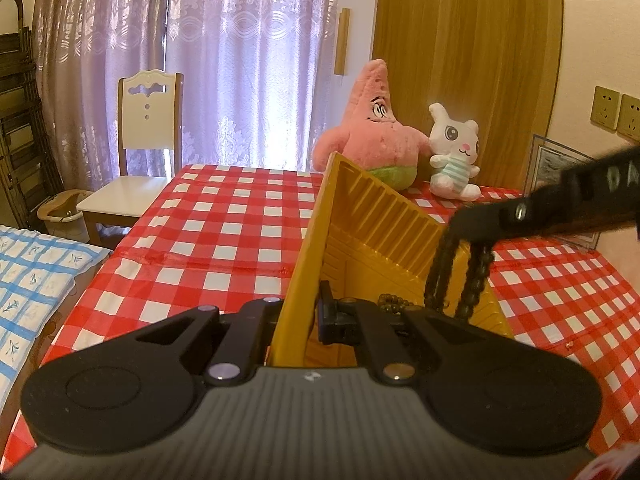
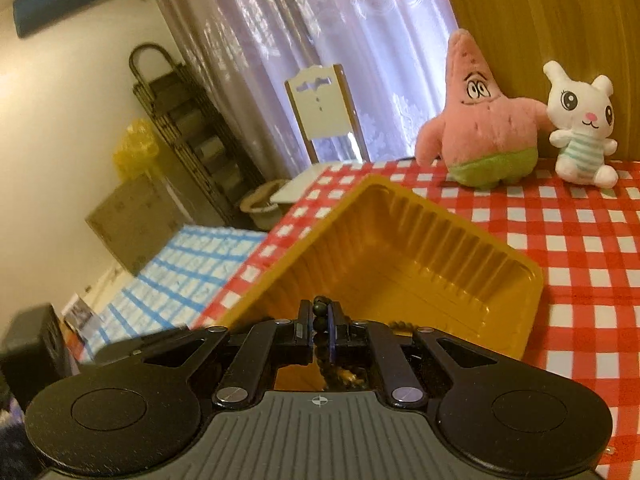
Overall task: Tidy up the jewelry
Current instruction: 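Lower the hanging bead strand into the yellow tray and open the right tool, then pinch the small bead left on the tablecloth with the right tool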
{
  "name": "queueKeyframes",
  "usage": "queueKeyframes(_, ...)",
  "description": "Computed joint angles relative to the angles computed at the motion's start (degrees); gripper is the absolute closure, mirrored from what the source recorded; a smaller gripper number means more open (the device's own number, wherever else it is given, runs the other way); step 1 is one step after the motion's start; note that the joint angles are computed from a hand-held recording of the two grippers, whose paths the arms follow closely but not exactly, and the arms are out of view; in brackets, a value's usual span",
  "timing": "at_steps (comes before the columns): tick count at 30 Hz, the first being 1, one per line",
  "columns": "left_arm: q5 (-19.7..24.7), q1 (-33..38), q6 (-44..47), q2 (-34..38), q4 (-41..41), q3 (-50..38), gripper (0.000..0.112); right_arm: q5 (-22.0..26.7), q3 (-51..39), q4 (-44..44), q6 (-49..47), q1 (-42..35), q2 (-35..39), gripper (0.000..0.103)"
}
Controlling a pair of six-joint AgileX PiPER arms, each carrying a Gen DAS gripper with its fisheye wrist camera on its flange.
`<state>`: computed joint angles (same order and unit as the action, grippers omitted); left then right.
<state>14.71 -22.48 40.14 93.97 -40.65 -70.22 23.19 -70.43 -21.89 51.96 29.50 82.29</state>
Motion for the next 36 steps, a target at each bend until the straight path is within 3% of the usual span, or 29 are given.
queueKeyframes(2, -0.01, 0.0, 0.16, 0.0, -0.17, 0.03, 0.106, -1.53, 0.57, -0.7, 1.57, 0.09, -0.26, 0.096)
queueKeyframes(4, -0.04, 0.0, 0.23, 0.0, -0.2, 0.04, 0.106, 0.58, -0.1, 2.39, 0.12, -0.01, 0.46, 0.092)
queueKeyframes(6, -0.03, 0.02, 0.25, 0.0, -0.22, 0.06, 0.106, 2.46, 0.96, 0.14, 3.05, 0.61, -0.13, 0.067)
queueKeyframes(7, -0.03, 0.02, 0.25, 0.0, -0.22, 0.06, 0.106, 2.17, 2.33, -2.14, 5.37, 0.88, -0.99, 0.047)
queueKeyframes(8, -0.03, 0.02, 0.25, 0.0, -0.22, 0.06, 0.106, 1.8, 4.19, -5.19, 8.49, 1.3, -2.31, 0.043)
queueKeyframes(11, -0.03, -0.06, -0.01, -0.01, -0.02, 0.15, 0.106, 3.59, 8.34, -7.84, 11.27, 2.27, -5.99, 0.043)
queueKeyframes(15, -0.13, -0.09, 0.15, 0.0, -0.32, 0.23, 0.106, 12.99, 14.97, -21.08, 23.8, 8.65, -11.4, 0.043)
queueKeyframes(18, -0.11, -0.09, 0.04, 0.09, -0.23, 0.22, 0.106, 20.34, 20.02, -26.17, 30.52, 13.64, -14.89, 0.043)
queueKeyframes(24, -0.11, -0.26, -1.68, 0.21, 1.65, 0.17, 0.106, 30.19, 27.86, -27.56, 40.58, 19.22, -20.06, 0.043)
queueKeyframes(26, -0.05, -0.13, -1.28, 0.26, 1.35, 0.17, 0.106, 32.45, 29.42, -27.51, 42.06, 19.89, -20.37, 0.048)
queueKeyframes(36, 0.02, -0.11, -3.5, 0.26, 3.86, 0.3, 0.106, 32.54, 33.81, -31.1, 43.6, 15.91, -17.61, 0.077)
